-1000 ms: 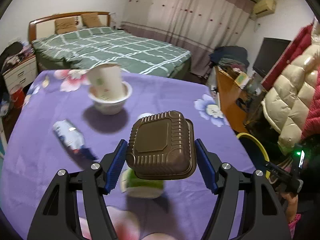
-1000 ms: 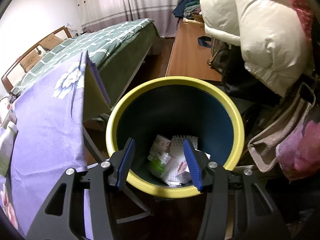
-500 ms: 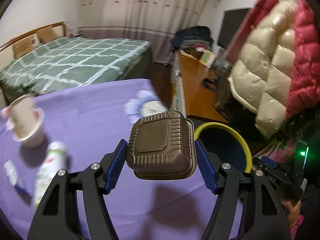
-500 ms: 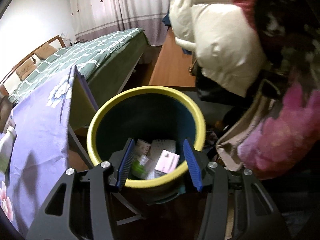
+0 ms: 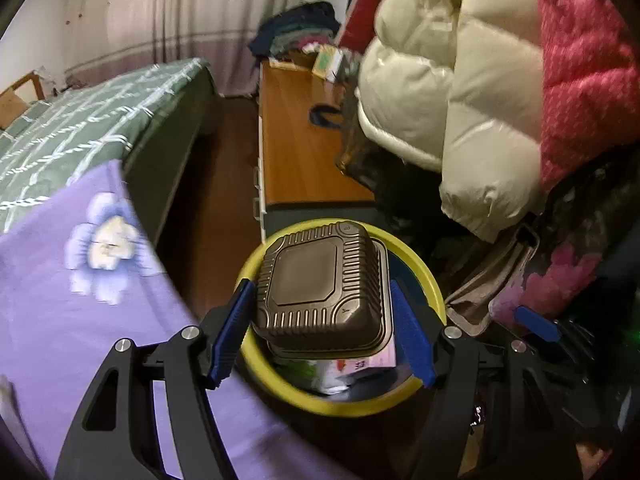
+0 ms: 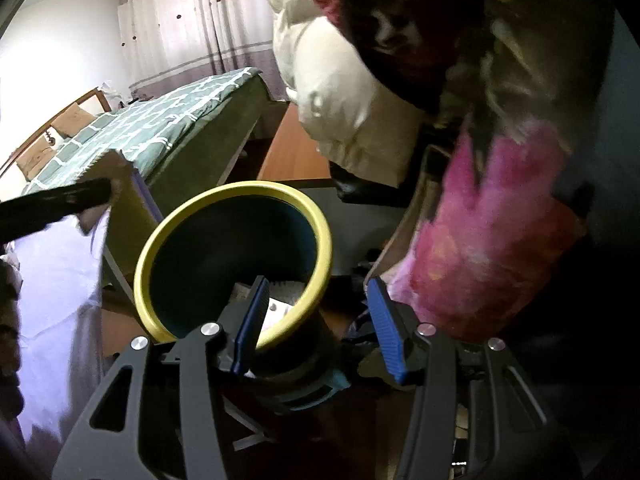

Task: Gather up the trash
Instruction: 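Carry the brown container over the yellow bin and open the left tool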

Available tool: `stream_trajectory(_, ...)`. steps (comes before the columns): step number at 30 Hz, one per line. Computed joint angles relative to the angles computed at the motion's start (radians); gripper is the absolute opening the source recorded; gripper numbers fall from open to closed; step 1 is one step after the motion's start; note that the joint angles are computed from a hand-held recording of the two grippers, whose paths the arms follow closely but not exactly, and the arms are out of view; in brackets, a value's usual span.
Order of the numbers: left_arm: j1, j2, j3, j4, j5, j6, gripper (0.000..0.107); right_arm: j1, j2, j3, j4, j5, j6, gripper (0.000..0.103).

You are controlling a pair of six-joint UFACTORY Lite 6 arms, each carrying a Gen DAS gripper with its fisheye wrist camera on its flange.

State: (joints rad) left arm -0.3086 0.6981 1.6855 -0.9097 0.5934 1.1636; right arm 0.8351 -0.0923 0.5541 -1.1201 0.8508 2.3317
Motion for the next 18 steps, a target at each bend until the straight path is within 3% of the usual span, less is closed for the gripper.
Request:
stream_trajectory(6, -0.075, 0.136, 0.138, 0.125, -0.023, -0.147, 0.07, -0.022, 0.006, -0.02, -0.006, -0.026, 0.012, 0.051)
stream_trajectory(7, -0.084, 0.158, 0.164, 0.154, -0.021, -0.182, 0.075, -0.025, 0.008, -0.019, -0.007, -0.032, 0.011, 0.051)
stream_trajectory(8, -0.09, 0.164, 0.17, 0.172, -0.031, -0.207, 0.09, -0.025, 0.011, -0.018, -0.008, -0.035, 0.013, 0.051)
stream_trajectory(9, -0.091, 0.161, 0.165, 0.173, -0.039, -0.212, 0.093, -0.026, 0.013, -0.015, -0.01, -0.036, 0.013, 0.052)
stream_trajectory(18, 0.125, -0.158, -0.168, -0.032, 0.01, 0.055, 0.097, 0.003, 0.056, 0.046, -0.011, -0.022, 0.001, 0.053)
